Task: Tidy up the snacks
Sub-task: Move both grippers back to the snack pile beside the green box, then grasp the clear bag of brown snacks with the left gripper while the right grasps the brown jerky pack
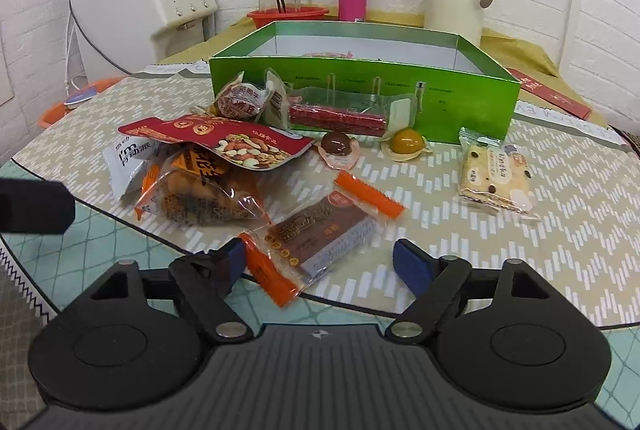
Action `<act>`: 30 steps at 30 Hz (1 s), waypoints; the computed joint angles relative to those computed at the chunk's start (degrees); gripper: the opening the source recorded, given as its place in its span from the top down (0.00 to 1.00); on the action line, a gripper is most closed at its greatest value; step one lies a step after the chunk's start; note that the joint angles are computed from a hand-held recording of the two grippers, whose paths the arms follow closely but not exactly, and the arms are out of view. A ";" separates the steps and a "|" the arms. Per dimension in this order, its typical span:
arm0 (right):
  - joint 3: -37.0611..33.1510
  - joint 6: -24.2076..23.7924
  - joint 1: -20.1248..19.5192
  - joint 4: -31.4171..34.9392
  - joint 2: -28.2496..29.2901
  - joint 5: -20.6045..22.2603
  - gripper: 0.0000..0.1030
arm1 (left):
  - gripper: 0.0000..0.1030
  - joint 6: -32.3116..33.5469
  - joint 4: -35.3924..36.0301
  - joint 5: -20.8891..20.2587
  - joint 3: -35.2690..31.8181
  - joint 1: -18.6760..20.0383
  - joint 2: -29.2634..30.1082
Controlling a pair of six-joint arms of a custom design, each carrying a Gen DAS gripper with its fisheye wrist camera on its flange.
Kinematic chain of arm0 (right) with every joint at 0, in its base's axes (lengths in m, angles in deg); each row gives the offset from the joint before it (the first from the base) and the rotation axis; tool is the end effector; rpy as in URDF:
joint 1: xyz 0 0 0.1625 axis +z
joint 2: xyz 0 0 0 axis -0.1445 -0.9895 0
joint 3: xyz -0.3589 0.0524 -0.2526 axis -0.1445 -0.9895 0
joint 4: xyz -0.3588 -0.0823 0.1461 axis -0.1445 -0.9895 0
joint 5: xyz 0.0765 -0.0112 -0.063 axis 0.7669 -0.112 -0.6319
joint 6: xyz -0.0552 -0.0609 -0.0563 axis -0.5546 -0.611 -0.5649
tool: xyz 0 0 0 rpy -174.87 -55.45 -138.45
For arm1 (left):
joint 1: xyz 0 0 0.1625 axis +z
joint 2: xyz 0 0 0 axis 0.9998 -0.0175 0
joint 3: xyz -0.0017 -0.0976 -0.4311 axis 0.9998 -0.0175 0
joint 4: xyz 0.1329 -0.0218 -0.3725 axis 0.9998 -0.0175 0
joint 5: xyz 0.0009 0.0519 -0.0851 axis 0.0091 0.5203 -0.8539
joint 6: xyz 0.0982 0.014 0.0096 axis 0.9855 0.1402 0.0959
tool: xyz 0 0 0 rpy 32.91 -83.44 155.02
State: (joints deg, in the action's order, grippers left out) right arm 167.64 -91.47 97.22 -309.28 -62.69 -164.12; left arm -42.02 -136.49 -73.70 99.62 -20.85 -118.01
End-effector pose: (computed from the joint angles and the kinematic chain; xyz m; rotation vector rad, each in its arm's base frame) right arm 0.0768 -0.5688 0.0495 0.3695 -2.1214 1.0694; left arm -0.0938 -0.6182 0.0761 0.8549 2.8292 -0.8985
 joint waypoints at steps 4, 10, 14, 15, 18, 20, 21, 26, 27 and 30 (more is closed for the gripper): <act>4.18 -0.40 -1.49 -3.22 -2.50 -0.74 0.00 | 0.14 1.16 0.83 0.17 -2.81 0.19 1.13; 6.20 -0.24 -2.47 -4.30 -4.37 2.73 0.00 | 0.14 0.06 2.85 1.49 -7.34 -0.11 2.79; 2.86 -0.73 -1.64 -0.31 -3.40 4.43 0.00 | 0.14 2.94 3.30 0.64 -9.33 -1.03 3.75; 2.11 -1.01 -1.52 0.65 -3.09 5.10 0.00 | 0.14 3.96 3.48 1.07 -10.22 -1.36 4.26; -1.29 -4.06 -0.56 2.46 -1.11 2.62 0.00 | 0.14 7.40 5.36 2.40 -14.07 -2.02 6.26; -2.32 -5.66 -0.54 1.99 -0.18 1.68 0.00 | 0.15 10.04 6.81 4.18 -16.96 -2.42 7.92; -1.73 -5.07 -1.12 2.17 -0.61 2.92 0.00 | 0.16 11.23 7.72 5.19 -18.53 -2.58 8.81; 1.70 -3.10 -2.25 2.73 -3.88 2.74 0.16 | 0.38 13.59 15.15 7.32 -26.12 -2.23 12.40; 2.68 -3.17 -2.56 2.35 -4.46 2.58 0.16 | 0.38 13.67 16.30 7.66 -27.41 -2.11 13.19; 4.94 -2.35 -3.20 3.46 -6.54 2.72 0.14 | 0.39 15.08 18.15 8.87 -29.73 -2.16 14.87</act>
